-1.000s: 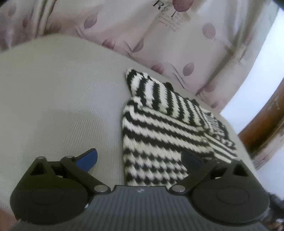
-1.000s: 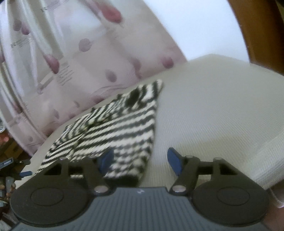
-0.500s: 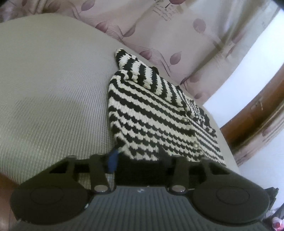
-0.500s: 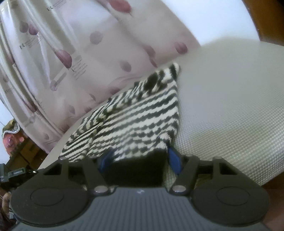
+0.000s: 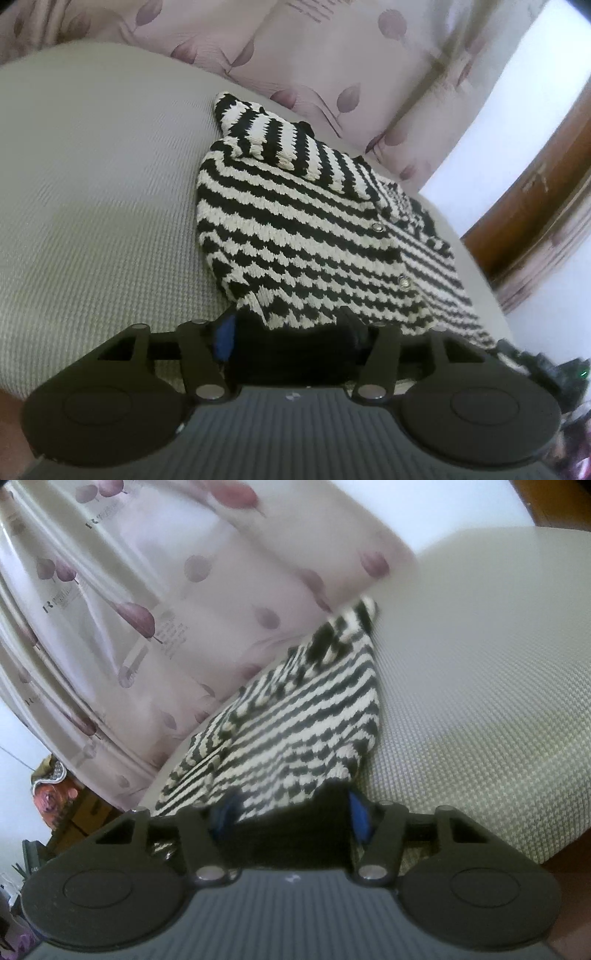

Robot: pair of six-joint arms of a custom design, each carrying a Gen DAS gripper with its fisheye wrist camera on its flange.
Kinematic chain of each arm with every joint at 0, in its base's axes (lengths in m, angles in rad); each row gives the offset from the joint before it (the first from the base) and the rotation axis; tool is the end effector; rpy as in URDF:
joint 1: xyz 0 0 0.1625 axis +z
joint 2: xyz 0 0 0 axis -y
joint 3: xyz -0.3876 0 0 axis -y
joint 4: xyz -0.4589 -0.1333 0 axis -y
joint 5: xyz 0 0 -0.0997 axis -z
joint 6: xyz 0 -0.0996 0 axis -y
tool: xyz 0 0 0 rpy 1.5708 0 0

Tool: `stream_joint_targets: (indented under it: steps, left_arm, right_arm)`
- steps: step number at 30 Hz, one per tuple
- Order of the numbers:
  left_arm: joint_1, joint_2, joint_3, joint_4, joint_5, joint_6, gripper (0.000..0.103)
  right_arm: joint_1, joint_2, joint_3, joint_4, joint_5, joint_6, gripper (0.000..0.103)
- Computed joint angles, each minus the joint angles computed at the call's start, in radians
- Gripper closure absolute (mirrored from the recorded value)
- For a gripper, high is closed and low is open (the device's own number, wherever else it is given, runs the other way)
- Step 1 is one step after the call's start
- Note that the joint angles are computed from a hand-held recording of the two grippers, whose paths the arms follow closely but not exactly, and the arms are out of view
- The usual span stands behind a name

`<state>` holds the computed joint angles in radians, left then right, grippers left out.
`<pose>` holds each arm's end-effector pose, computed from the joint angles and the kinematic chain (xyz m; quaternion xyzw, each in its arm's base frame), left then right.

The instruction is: Fold small clothes

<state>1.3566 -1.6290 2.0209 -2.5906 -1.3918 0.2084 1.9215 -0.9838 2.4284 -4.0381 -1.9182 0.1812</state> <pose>0.0328 -0.5596 0.3534 0.1717 0.9320 -0.3078 0.0841 0.2322 -0.3456 0.0663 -0.0116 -0.8630 0.5047 0.0187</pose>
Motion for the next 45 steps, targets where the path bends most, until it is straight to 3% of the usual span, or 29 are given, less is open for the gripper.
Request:
stream_joint_targets:
  steps: [3, 5, 6, 7, 9, 13, 30, 31, 32, 33, 35, 38, 40, 43, 45]
  left_arm:
    - [-0.032, 0.002, 0.016, -0.022, 0.067, 0.035, 0.048]
    - [-0.046, 0.003, 0.027, -0.037, 0.101, 0.063, 0.049]
    - [-0.055, 0.003, 0.035, -0.051, 0.123, 0.08, 0.052]
    - [-0.061, 0.003, 0.04, -0.062, 0.139, 0.092, 0.054]
    - [-0.068, 0.005, 0.049, -0.084, 0.161, 0.108, 0.058]
    - [-0.074, 0.012, 0.05, -0.1, 0.188, 0.123, 0.064]
    - [-0.094, 0.025, 0.053, -0.114, 0.236, 0.176, 0.064]
    - [-0.092, 0.025, 0.054, -0.119, 0.232, 0.183, 0.066]
    - [-0.086, 0.025, 0.053, -0.125, 0.216, 0.186, 0.081]
    - [-0.075, 0.025, 0.045, -0.114, 0.194, 0.177, 0.088]
    - [-0.051, 0.027, 0.024, -0.089, 0.145, 0.13, 0.088]
    - [-0.006, 0.032, -0.012, -0.052, 0.038, 0.074, 0.089]
    - [-0.004, 0.031, -0.018, -0.048, 0.03, 0.079, 0.089]
    - [0.016, 0.024, -0.014, -0.081, -0.056, 0.101, 0.089]
    - [0.014, 0.021, -0.009, -0.104, -0.066, 0.117, 0.09]
  right_arm:
    - [0.017, 0.004, -0.015, 0.021, -0.036, -0.011, 0.045]
    - [0.032, 0.009, -0.028, 0.04, -0.074, -0.024, 0.058]
    - [0.04, 0.009, -0.036, 0.064, -0.102, -0.024, 0.074]
    - [0.047, 0.014, -0.043, 0.072, -0.132, -0.028, 0.082]
    - [0.039, 0.017, -0.039, 0.06, -0.129, -0.02, 0.086]
    - [0.028, 0.01, -0.027, 0.052, -0.111, -0.018, 0.087]
    - [-0.013, -0.022, -0.014, 0.083, -0.02, 0.035, 0.081]
    - [-0.014, -0.018, -0.016, 0.08, -0.019, 0.033, 0.081]
    - [-0.013, -0.014, -0.02, 0.079, -0.021, 0.02, 0.082]
    - [-0.008, -0.01, -0.024, 0.082, -0.035, 0.003, 0.089]
    - [-0.002, -0.008, -0.028, 0.088, -0.052, -0.015, 0.091]
    - [-0.026, -0.018, -0.008, 0.053, 0.022, 0.011, 0.092]
    - [-0.041, -0.027, 0.004, 0.027, 0.07, 0.029, 0.092]
    - [-0.051, -0.042, 0.008, 0.022, 0.107, 0.046, 0.092]
    - [-0.059, -0.045, 0.007, 0.012, 0.135, 0.059, 0.092]
